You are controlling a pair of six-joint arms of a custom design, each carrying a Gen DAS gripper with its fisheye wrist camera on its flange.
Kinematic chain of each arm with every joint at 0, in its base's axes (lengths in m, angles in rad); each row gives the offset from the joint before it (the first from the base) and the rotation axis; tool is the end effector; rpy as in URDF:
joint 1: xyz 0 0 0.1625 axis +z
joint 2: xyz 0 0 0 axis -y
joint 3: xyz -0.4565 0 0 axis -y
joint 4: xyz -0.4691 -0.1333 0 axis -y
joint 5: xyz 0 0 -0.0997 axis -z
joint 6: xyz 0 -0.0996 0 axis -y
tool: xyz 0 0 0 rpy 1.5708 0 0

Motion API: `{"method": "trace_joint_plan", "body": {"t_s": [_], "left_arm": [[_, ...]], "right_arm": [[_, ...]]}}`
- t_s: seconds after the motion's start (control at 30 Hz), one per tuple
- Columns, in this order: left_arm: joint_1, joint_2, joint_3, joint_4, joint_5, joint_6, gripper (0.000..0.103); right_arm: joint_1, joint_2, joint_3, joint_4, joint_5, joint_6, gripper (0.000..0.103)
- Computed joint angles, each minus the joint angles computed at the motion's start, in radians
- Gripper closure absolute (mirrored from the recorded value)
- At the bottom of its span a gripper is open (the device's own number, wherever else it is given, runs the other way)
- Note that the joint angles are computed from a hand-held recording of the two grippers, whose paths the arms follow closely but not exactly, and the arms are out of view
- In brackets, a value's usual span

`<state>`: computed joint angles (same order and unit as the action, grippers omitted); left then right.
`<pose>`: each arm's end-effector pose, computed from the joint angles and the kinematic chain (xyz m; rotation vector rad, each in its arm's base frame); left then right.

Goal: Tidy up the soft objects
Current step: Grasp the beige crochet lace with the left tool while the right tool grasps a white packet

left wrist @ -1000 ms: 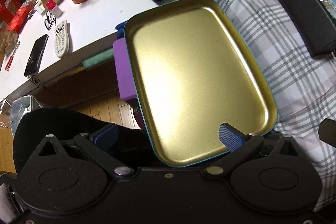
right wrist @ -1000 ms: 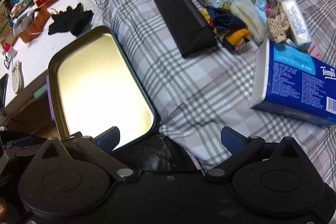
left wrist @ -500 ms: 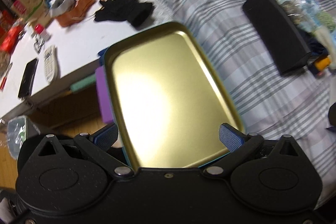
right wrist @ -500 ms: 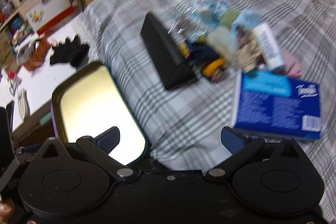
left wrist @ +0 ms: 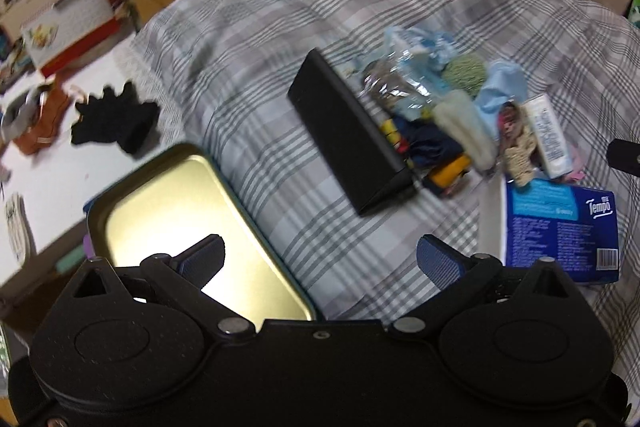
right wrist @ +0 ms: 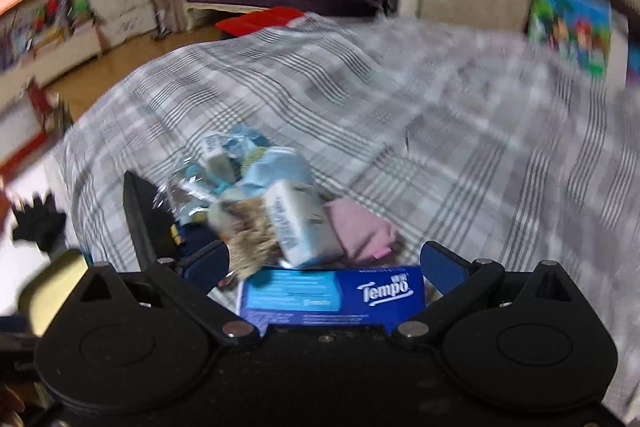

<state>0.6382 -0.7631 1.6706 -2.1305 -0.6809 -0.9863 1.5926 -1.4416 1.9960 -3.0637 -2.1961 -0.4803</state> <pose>-0.4296 -0.5809 0.0155 0.1297 2.2839 -0.6603 0.0877 -0.5799 0.4009 0.1957 -2.2031 0.9174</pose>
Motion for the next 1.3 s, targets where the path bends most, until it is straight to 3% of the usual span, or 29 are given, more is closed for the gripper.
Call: {"method": "trace_joint_plan", "body": {"t_s": [0.1,0.23,0.43,0.53,0.67,0.8,1.0,1.17,1.3], "left_arm": [[-0.001,0.033,-0.035,-0.002,0.015,0.048,0.005],[0.003,0.068,-0.068,-0.018,0.003,0.101,0.005],[0.009,0.096,-0.091,-0.044,-0.025,0.140,0.005],[0.013,0.112,-0.108,-0.061,-0.028,0.172,0.005],[0.019,0.135,-0.134,-0.093,-0.033,0.217,0.005],[0.031,0.168,-0.177,-0.130,-0.048,0.274,0.005],[0.057,0.230,-0.262,-0.122,-0.077,0.317,0.005],[0.075,0.273,-0.322,-0.143,-0.134,0.381,0.010],[0.091,0.313,-0.384,-0.124,-0.196,0.411,0.012]], "right_arm": [[-0.025,0.031,-0.039,-0.016,-0.046,0.000,0.006],[-0.060,0.034,-0.046,0.025,0.015,-0.029,0.022],[-0.068,0.105,-0.070,0.024,0.037,-0.136,0.022],[-0.069,0.150,-0.100,0.028,0.009,-0.151,0.033],[-0.105,0.143,-0.150,0.151,0.099,-0.049,0.033],[-0.115,0.142,-0.168,0.127,0.139,-0.033,0.032],[-0.106,0.203,-0.205,-0.026,0.096,-0.098,0.031],[-0.122,0.231,-0.253,-0.019,0.093,-0.082,0.031],[-0.128,0.260,-0.283,-0.059,0.028,-0.088,0.032]]}}
